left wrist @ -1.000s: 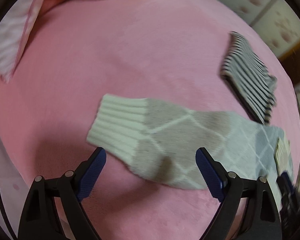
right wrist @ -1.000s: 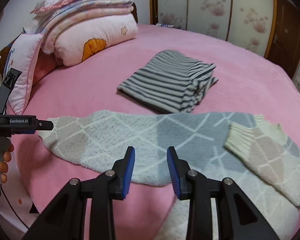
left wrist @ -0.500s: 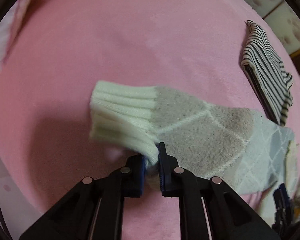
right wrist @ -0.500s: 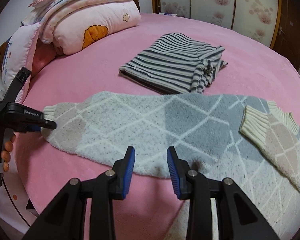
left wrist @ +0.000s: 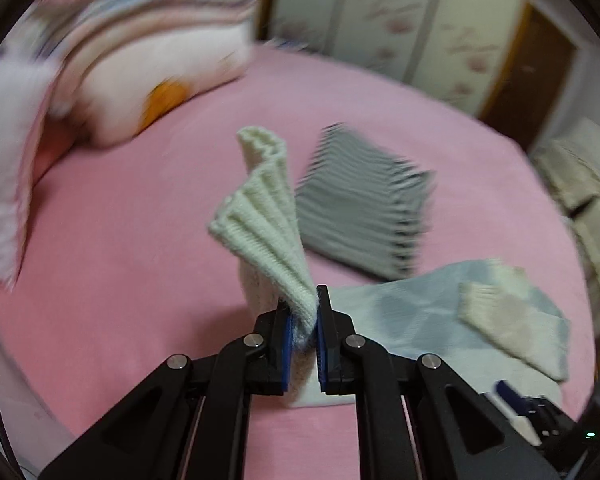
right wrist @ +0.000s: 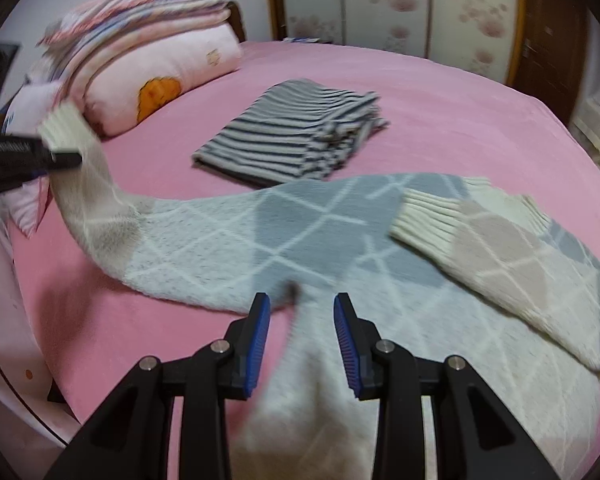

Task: Fold small clothes
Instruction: 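Grasp the other sleeve cuff with the left tool and fold it across the body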

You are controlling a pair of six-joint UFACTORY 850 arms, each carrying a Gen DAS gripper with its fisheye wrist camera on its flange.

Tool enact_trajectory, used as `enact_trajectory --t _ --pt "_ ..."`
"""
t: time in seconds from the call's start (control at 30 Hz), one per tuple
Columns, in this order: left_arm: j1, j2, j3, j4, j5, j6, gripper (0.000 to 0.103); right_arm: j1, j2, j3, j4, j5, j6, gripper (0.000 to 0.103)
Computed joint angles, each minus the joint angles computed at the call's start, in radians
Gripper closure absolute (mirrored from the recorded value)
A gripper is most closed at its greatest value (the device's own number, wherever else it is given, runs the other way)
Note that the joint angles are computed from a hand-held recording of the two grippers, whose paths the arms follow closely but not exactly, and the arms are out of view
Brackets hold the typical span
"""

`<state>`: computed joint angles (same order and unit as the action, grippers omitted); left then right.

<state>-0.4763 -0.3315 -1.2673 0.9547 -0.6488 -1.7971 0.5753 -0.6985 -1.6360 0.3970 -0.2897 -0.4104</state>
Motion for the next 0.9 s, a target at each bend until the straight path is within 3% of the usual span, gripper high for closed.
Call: enact_trajectory --t 0.17,0.3,0.47,0.67,0.77,0.9 --pt "-0.088 -0.151 -0.234 0.049 0.012 0.072 0.096 -0.06 0.077 0.101 0.045 0.047 -0.028 0.07" --pt "-0.129 -0.284 -0.41 0.0 0.076 0.144 0.096 -0.112 0.129 0.174 0.059 0.084 -0.032 0.07" --pt "-0.174 -0.45 -0.604 -0.134 0.114 0.307 0.095 -0.178 0.168 0.241 0.018 0.119 0.018 0.07" --pt "-0.186 -0.655 -0.825 -0.446 0.105 0.603 0.094 -0.246 0.158 0.261 -0.04 0.106 0.088 0.069" --pt "-0.182 -0.713 -0.875 -0.625 0.105 0.764 0.081 -0.264 0.149 0.264 -0.032 0.099 0.085 0.069" --pt "-0.187 -0.696 -0.801 -0.645 0.168 0.746 0.068 -0.28 0.141 0.268 0.06 0.09 0.01 0.069"
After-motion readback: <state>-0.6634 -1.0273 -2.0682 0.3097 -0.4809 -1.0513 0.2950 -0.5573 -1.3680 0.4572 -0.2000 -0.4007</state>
